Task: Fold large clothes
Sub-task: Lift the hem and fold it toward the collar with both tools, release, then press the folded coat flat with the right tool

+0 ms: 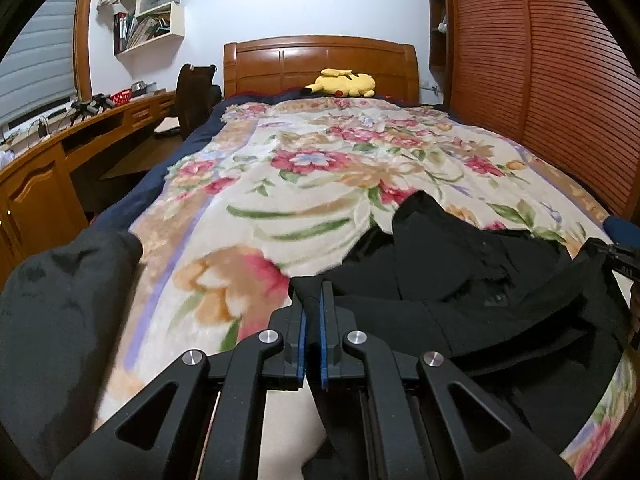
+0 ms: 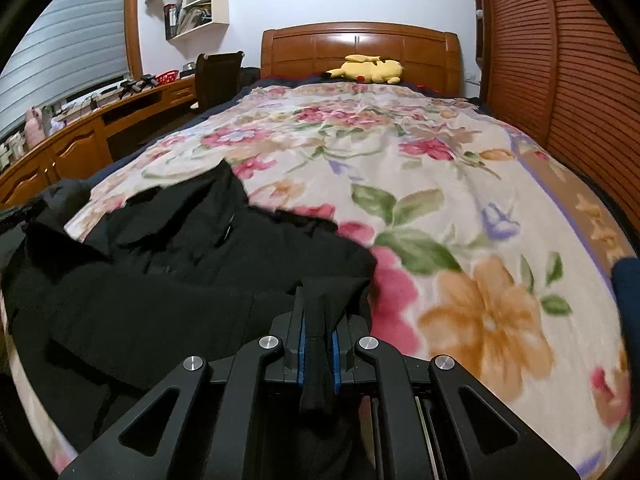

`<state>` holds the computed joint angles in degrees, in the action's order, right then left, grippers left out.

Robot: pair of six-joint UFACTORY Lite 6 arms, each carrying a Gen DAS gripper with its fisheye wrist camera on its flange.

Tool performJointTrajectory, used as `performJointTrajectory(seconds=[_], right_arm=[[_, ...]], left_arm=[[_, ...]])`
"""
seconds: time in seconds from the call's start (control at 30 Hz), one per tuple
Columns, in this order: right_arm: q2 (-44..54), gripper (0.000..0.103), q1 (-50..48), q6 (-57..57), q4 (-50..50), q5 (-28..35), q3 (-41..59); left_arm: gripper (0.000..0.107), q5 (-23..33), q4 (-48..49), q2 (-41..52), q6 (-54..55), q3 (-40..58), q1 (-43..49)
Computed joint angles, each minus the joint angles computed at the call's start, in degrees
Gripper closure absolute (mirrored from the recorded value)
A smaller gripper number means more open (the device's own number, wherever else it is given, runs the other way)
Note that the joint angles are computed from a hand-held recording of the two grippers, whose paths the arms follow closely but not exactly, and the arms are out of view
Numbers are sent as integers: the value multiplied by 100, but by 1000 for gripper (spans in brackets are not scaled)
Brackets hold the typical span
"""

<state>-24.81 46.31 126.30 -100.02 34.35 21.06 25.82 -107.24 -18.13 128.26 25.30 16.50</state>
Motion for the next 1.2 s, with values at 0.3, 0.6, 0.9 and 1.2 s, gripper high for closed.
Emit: performJointTrajectory(seconds=[0.3, 0.6, 0.9, 1.2], right_arm=[[2069, 95, -1260, -612, -669, -512, 2256], [3644, 95, -1674, -1085, -275, -335, 3981], [4184, 91, -1506, -1552, 338, -294, 4492], [2841, 30, -1432, -416, -665, -315, 3143]], left_arm=[[101, -799, -1946, 1783, 1177, 1912, -1032], [102, -1094, -3204, 2842, 2311, 3025, -1496], [66, -644, -2092, 2341, 1539, 2001, -1385], [26, -21, -912, 442, 585, 100, -1185]])
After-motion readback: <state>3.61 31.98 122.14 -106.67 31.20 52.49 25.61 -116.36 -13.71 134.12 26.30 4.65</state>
